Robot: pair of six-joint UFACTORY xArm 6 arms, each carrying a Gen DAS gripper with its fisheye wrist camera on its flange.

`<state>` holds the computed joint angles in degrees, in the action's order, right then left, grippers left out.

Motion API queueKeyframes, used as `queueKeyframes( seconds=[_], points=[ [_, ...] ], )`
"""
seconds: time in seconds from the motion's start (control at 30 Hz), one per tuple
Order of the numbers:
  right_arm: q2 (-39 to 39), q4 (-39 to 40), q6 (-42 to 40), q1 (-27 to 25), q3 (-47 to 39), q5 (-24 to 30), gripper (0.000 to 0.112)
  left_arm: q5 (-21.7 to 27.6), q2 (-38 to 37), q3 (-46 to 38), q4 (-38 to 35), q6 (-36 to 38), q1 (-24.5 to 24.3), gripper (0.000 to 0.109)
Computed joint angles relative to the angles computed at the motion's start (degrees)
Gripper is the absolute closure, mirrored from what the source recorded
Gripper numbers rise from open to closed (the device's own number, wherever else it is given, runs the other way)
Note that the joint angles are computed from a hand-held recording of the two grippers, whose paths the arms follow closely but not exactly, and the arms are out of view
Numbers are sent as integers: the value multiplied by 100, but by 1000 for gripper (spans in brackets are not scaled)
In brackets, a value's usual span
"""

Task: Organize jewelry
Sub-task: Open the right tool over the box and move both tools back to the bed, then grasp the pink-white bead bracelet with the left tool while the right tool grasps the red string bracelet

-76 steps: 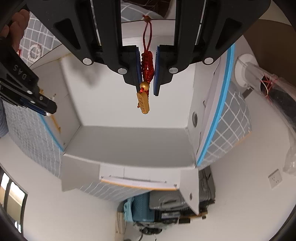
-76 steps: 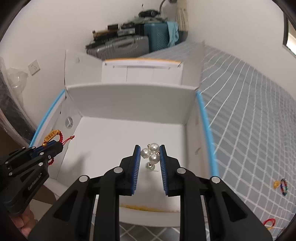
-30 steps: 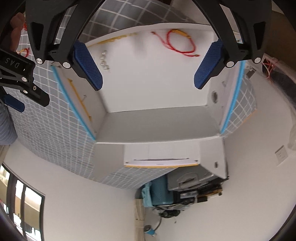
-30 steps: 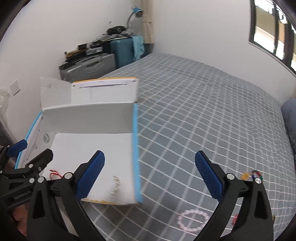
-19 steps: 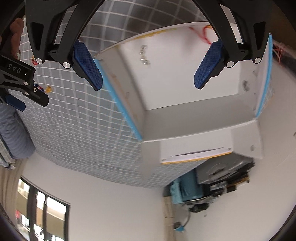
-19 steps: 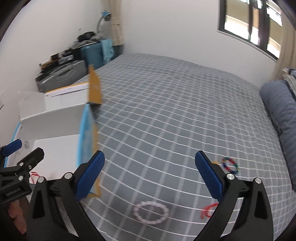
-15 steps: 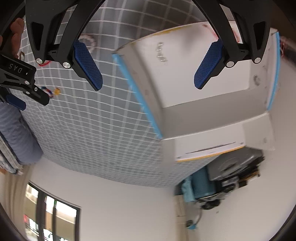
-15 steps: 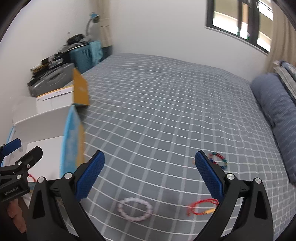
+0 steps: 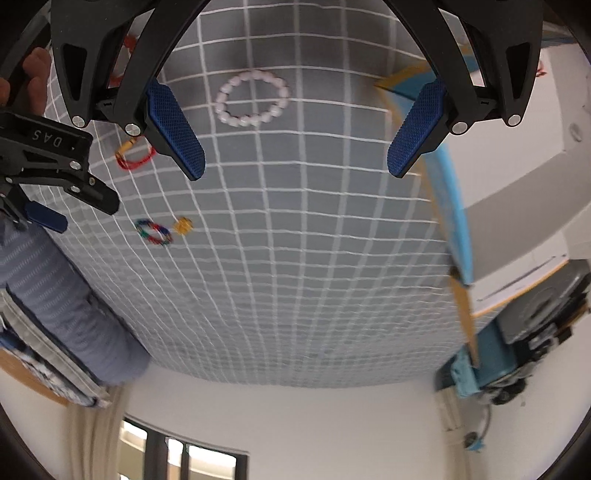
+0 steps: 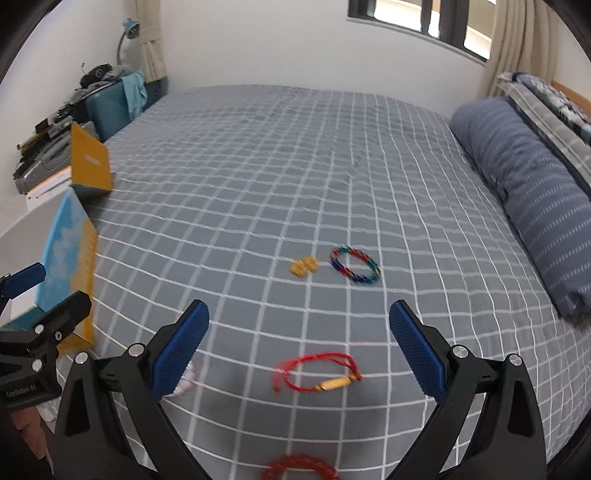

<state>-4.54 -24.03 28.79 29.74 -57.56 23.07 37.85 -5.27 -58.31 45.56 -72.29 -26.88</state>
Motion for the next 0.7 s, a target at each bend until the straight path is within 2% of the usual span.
queueKeyframes(
  seconds=[0.17, 0.4, 0.7],
  points=[
    [-32, 25, -84, -186, 385, -172, 18, -464, 320, 35, -227, 133, -26, 11],
    [121, 134, -195, -298, 734, -433, 18, -997, 567, 309, -236, -40, 45, 11],
    [493, 6, -2, -325, 725, -520, 18, -1352, 798, 573, -147, -309, 153, 11]
  ],
)
